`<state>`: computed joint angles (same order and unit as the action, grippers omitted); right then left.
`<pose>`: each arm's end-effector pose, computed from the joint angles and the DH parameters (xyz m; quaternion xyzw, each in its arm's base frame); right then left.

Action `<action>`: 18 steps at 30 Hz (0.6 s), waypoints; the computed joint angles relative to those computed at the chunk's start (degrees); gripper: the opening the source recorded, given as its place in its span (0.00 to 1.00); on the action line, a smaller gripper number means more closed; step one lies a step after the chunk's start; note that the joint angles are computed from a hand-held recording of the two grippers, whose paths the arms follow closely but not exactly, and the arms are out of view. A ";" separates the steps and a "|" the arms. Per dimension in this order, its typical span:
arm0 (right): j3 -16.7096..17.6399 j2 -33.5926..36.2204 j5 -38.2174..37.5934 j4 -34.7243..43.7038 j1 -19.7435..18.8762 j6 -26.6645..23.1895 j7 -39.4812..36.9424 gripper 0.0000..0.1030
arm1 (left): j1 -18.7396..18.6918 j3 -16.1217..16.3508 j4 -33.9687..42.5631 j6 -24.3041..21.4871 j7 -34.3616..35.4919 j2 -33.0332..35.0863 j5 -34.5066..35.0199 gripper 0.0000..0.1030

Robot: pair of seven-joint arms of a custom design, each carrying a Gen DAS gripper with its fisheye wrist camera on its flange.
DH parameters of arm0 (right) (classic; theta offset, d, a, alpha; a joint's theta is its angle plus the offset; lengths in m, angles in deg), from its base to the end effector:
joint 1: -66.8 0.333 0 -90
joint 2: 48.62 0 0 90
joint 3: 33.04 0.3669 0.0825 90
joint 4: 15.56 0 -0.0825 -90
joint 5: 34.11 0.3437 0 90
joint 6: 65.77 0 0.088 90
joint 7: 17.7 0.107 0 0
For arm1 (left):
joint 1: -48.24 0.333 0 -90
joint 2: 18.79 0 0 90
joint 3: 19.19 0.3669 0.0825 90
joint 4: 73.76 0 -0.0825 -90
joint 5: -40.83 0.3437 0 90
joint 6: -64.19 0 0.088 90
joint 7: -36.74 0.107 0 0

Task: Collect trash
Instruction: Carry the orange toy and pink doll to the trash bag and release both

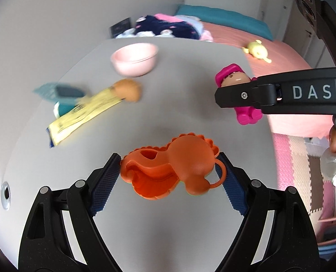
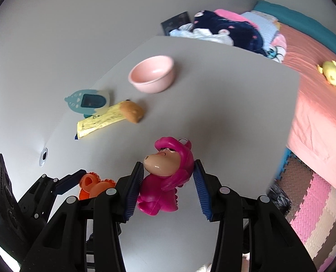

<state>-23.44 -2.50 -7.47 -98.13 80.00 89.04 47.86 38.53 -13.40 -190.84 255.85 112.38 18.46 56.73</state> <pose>0.7245 0.2473 0.3209 -0.7883 0.5419 -0.0200 0.2908 0.6375 -0.0825 0.2675 -0.6187 0.7188 -0.2298 0.2185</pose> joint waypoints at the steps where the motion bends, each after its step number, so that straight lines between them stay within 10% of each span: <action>1: 0.27 -0.70 0.48 -1.20 -0.73 0.58 -0.61 0.45 | -1.18 0.38 0.25 -0.28 0.15 -0.11 -0.02 0.80; 18: 1.62 -8.97 12.51 -16.64 -13.97 7.99 -10.76 0.45 | -8.67 -5.13 10.18 -9.60 0.10 3.21 5.44 0.80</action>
<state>-21.83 -11.47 5.04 -114.77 66.03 97.03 37.10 29.86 -18.53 -180.67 246.24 112.47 21.67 62.17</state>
